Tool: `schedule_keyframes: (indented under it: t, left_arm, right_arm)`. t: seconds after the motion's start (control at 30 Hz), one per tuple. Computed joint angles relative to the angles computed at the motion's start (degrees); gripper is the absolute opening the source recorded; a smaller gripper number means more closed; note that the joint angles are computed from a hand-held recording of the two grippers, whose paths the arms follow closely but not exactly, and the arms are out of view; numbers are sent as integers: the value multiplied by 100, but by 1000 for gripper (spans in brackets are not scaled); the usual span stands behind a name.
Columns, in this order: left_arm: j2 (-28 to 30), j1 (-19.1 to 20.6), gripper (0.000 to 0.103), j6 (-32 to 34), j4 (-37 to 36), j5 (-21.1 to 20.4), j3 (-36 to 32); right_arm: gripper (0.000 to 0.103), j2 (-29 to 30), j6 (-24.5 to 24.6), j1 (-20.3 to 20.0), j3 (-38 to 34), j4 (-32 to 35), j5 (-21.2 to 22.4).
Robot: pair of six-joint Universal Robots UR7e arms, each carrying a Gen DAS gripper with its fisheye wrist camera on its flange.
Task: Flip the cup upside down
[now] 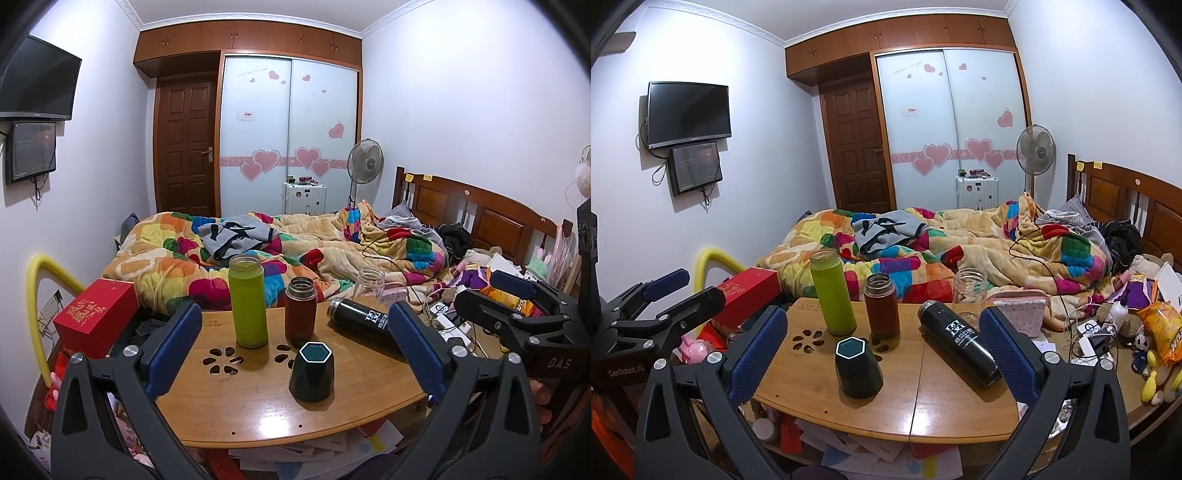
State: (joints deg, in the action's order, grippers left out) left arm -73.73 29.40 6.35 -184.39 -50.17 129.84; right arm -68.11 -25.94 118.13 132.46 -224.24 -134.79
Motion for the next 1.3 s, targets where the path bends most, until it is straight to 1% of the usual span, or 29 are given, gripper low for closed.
schedule_keyframes:
  t: [0.57,0.83,0.93,1.3]
  left_arm:
    - [75,-10,102,-6,-27,-17,-68]
    - [191,-21,102,-20,-94,-86,-134]
    - [132,18,102,1,-53,-233,-104]
    - [112,57,102,-90,-39,-243,-94]
  right_arm:
    - [103,31,2,-11,-28,-4,11]
    - [103,52,-5,-16,-51,-15,17]
    - [103,37,-1,-11,-42,2,13]
    - [103,49,17,-4,-86,48,0]
